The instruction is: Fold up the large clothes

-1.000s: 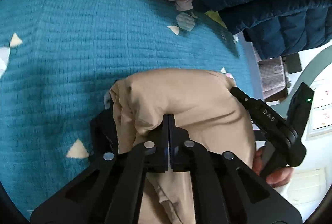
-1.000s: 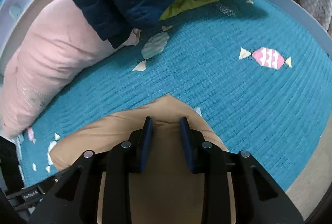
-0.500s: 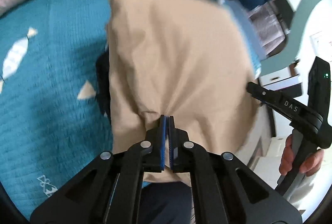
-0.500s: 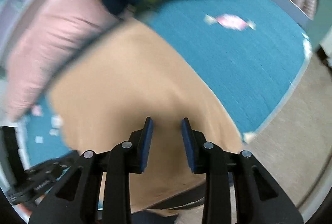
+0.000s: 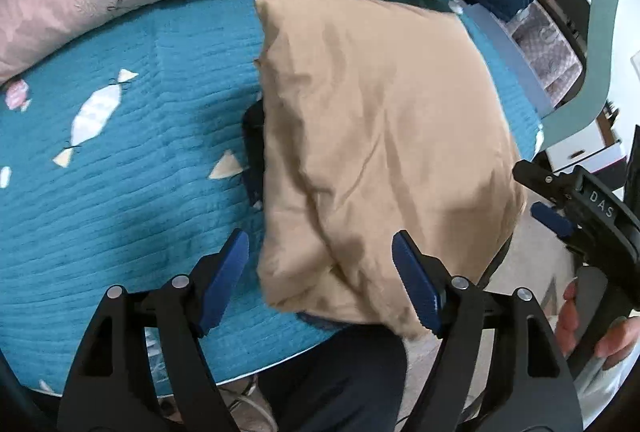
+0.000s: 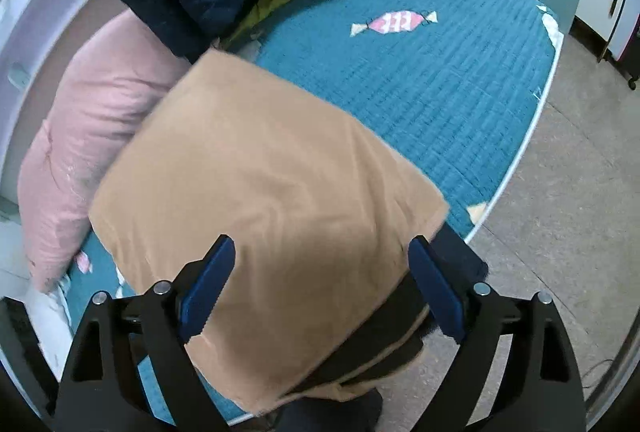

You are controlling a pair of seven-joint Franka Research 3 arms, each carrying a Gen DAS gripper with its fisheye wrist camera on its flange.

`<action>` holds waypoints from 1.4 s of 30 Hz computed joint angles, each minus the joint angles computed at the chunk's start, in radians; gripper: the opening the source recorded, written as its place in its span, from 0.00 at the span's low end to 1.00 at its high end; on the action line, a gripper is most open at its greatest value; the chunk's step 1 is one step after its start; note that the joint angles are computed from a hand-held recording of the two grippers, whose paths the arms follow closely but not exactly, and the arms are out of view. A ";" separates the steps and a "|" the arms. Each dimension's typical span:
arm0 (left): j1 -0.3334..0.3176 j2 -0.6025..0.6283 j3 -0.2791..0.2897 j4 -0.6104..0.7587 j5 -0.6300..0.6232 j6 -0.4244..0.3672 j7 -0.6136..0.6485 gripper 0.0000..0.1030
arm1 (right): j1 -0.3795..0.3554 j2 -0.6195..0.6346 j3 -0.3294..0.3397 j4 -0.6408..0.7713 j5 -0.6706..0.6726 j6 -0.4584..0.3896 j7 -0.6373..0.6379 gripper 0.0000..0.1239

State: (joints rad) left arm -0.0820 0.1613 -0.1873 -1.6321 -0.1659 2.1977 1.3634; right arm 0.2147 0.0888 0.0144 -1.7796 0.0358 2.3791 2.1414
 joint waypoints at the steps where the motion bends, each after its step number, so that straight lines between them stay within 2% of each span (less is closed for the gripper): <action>1: -0.002 -0.003 0.002 -0.002 0.015 0.000 -0.006 0.73 | 0.000 -0.015 0.001 -0.020 0.007 0.006 -0.001 0.69; 5: 0.003 -0.053 0.010 -0.047 0.026 0.011 -0.005 0.76 | 0.006 -0.085 0.012 -0.103 -0.017 0.070 0.041 0.72; 11: 0.007 -0.178 0.030 -0.158 0.060 0.050 0.005 0.77 | 0.011 -0.214 0.075 -0.212 -0.212 0.118 0.212 0.72; 15: 0.009 -0.312 0.057 -0.271 0.078 0.092 0.022 0.80 | 0.004 -0.295 0.144 -0.242 -0.362 0.095 0.331 0.73; 18: 0.008 -0.409 0.076 -0.343 0.106 0.114 0.030 0.81 | 0.002 -0.351 0.207 -0.245 -0.464 0.042 0.413 0.73; 20: 0.009 -0.496 0.093 -0.405 0.132 0.138 0.047 0.85 | 0.010 -0.381 0.243 -0.238 -0.501 0.006 0.457 0.73; 24: 0.010 -0.635 0.123 -0.487 0.169 0.152 0.051 0.87 | 0.020 -0.428 0.315 -0.228 -0.583 -0.048 0.543 0.73; 27: 0.023 -0.750 0.136 -0.543 0.220 0.169 0.058 0.87 | 0.028 -0.434 0.385 -0.179 -0.671 -0.152 0.604 0.73; 31: 0.008 -0.863 0.181 -0.586 0.221 0.168 0.080 0.88 | 0.055 -0.444 0.448 -0.132 -0.786 -0.261 0.675 0.73; 35: 0.005 -0.934 0.203 -0.606 0.226 0.154 0.092 0.88 | 0.090 -0.442 0.495 -0.090 -0.891 -0.358 0.721 0.73; 42: -0.003 -1.003 0.226 -0.615 0.213 0.156 0.087 0.88 | 0.151 -0.439 0.510 -0.070 -0.986 -0.413 0.749 0.73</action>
State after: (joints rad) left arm -0.0854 -0.8414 0.0390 -2.2468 0.0467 2.3537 1.4503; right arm 0.3662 -0.3498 0.5243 -1.8498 -0.9506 1.9659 2.8900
